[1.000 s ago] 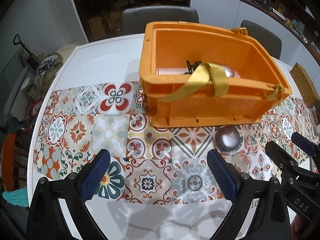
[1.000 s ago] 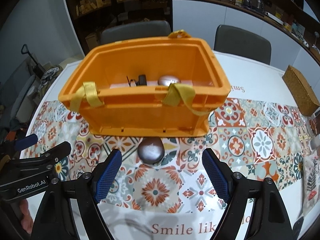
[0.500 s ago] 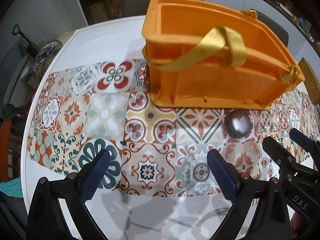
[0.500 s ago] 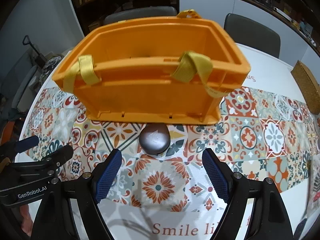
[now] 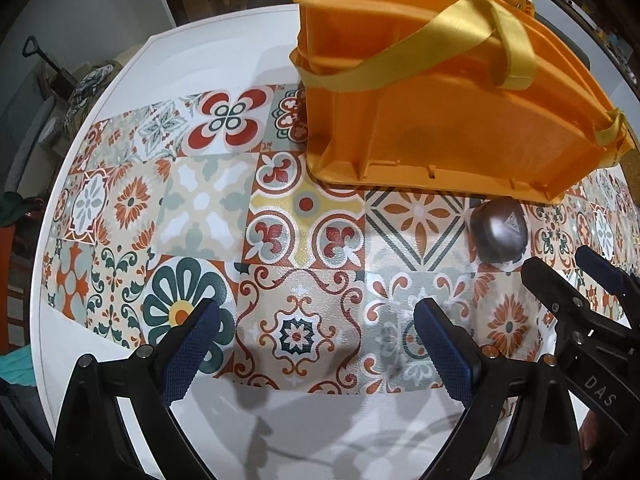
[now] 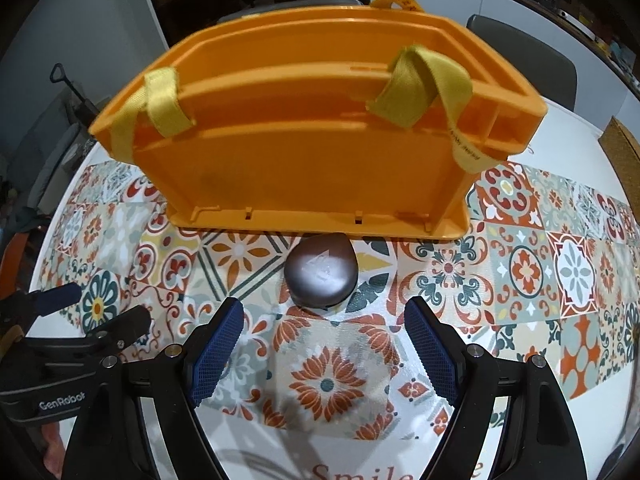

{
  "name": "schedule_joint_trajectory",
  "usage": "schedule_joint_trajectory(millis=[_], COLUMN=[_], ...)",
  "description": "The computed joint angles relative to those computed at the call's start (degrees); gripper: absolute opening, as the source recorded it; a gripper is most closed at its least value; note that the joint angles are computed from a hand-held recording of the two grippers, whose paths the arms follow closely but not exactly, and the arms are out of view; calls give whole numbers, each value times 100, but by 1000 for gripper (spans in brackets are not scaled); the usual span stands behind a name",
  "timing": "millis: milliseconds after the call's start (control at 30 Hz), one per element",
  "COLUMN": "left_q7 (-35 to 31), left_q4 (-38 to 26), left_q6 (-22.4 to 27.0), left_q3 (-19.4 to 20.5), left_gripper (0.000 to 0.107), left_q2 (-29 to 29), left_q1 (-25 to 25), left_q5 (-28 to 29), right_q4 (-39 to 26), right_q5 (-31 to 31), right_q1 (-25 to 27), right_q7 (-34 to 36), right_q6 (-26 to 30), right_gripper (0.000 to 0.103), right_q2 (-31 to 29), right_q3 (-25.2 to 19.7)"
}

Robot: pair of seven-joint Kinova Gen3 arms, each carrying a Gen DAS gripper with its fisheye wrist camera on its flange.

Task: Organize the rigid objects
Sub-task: 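Lower the right gripper onto the grey rounded object and close on it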

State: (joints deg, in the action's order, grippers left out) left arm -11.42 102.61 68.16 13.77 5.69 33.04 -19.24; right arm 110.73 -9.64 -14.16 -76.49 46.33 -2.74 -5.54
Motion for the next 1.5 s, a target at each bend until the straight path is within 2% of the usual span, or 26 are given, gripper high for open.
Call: schedule_joint_trajectory(millis=[500,733,1100,1333,1400,1433,1500], left_q7=[146,117,66,23,23,32,56], left_q4=[380,456,418,327,313,306,295], left_q6=[-518,-613,-613,-550,-539,-525,-496], left_q3=[-133,-219,-283,-289,-297,-297,-293], left_gripper=[99,99,99,99,99,99,99], left_q2=[138,219,308,379,386,385,385], left_q1=[-50,-147,-191,-143,-134,-124,-100], left_q5=[-187,-163,-183,-240,-246,-251,-267], right_q4=[202,257,123,110,122,123,158], right_q5=[30,338,680,922,845,766,819], right_q1=[-76,-206,-353,-546,-503,-468,-483], right_q7=[-36,-350,-799,-1096,-1014,-914,-934], right_q6=[-587,-993,-1059,-1168,-1185,-1192,-1239], right_gripper=[82,82,80,67,63,58,56], right_q2=[413,559,854,1012,1015,1014,1014], right_q3=[-81,-149,-174,-229,-236,-254,-233])
